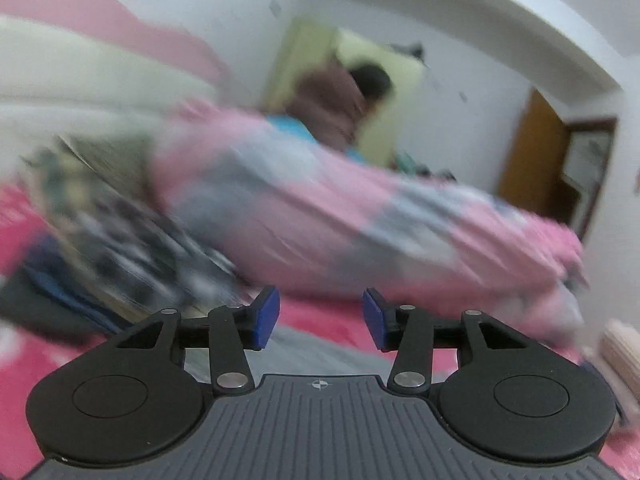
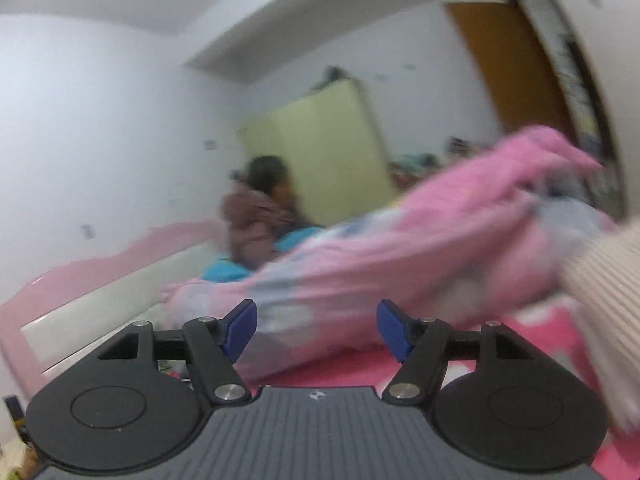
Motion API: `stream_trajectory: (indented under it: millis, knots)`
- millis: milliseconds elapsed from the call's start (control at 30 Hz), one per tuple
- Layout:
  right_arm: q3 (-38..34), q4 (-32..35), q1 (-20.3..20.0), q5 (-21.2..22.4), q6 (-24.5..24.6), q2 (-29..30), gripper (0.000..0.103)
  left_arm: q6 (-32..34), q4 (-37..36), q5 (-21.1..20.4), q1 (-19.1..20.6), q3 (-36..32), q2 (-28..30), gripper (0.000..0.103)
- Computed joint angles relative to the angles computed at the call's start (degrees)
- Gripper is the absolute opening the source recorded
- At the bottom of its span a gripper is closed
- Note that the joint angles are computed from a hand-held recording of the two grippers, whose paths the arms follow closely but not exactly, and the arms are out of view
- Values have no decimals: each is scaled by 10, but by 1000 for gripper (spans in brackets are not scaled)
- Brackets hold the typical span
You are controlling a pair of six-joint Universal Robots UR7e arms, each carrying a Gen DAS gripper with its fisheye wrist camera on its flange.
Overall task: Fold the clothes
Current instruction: 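Move both open grippers back over the grey sweatshirt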
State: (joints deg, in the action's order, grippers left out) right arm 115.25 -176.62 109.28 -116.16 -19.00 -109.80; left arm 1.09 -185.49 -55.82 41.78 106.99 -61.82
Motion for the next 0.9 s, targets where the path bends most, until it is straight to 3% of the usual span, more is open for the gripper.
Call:
stream_trajectory:
  millis: [100, 167, 233, 300, 467, 567, 633, 800, 867, 900]
  knots:
    - [25, 19, -27, -26, 23, -33, 70, -29, 34, -9, 19, -39, 69, 46]
    - [35, 34, -61, -13, 26, -35, 69, -38, 58, 5, 26, -64, 107, 46]
    - [31, 32, -88, 3, 21, 0, 67, -40, 67, 12, 38, -84, 133, 46]
    - [20, 26, -110, 21, -2, 43, 59, -45, 57, 20, 48, -102, 156, 46]
    - [-60, 37, -135, 105, -75, 226, 45, -38, 16, 44, 76, -146, 209, 45]
    - [-147, 66, -137, 127, -148, 357, 38, -59, 7, 55, 92, -147, 222, 45]
    - [-210, 101, -140, 134, -180, 429, 30, -89, 13, 36, 107, -142, 219, 42]
    - [-340, 167, -145, 126, -241, 573, 20, -88, -17, 27, 111, -132, 218, 40]
    - [-369, 158, -151, 108, -264, 615, 19, -87, -33, 39, 109, -128, 220, 40]
    - [-391, 141, -152, 74, -277, 641, 13, -92, -41, 44, 109, -125, 220, 40]
